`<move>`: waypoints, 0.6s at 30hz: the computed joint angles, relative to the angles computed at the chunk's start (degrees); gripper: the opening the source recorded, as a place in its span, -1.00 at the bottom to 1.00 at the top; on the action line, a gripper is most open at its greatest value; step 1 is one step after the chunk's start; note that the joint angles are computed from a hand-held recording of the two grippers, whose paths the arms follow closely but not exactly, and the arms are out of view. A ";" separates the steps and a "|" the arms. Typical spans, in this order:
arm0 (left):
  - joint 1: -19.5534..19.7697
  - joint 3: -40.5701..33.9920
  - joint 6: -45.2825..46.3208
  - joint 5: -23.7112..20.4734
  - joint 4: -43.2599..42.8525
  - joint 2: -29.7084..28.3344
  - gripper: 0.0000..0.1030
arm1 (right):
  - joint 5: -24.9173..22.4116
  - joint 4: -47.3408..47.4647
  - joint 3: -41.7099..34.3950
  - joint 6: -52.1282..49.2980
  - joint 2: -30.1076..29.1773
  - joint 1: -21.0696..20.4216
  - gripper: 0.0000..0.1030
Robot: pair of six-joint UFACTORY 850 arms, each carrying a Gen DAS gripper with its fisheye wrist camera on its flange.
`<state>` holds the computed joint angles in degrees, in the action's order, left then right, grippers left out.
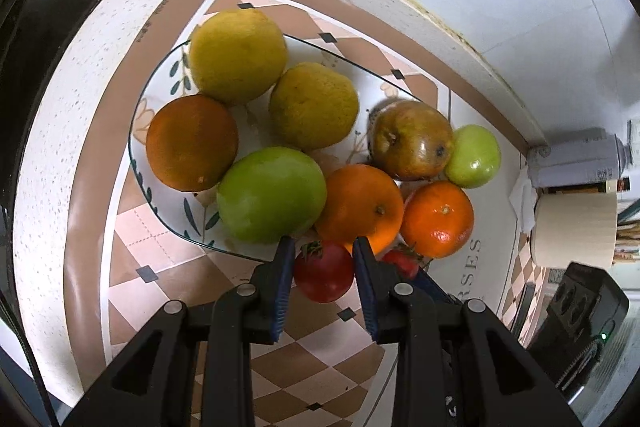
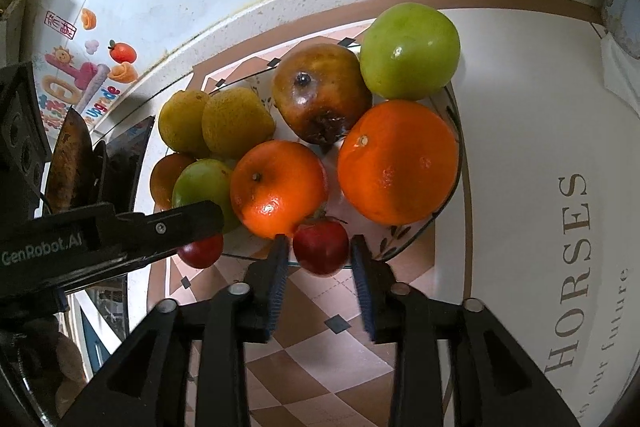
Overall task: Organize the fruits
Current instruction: 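Lower both tomatoes onto the plate beside the oranges while both tools open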
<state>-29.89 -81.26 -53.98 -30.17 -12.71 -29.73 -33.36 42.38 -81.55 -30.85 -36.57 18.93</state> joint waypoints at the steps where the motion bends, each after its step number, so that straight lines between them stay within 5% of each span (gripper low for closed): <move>1: -0.03 0.12 -0.48 0.31 0.19 0.07 -0.47 | 0.06 -0.09 0.10 0.10 0.14 -0.02 0.07; 12: -0.41 1.03 -4.08 2.21 2.67 0.42 -0.46 | 0.02 0.57 1.87 -1.93 1.65 -0.50 0.10; 18: -0.76 0.04 -4.73 1.46 4.14 -0.45 -0.46 | -4.61 10.77 3.42 -13.65 1.87 -0.84 0.09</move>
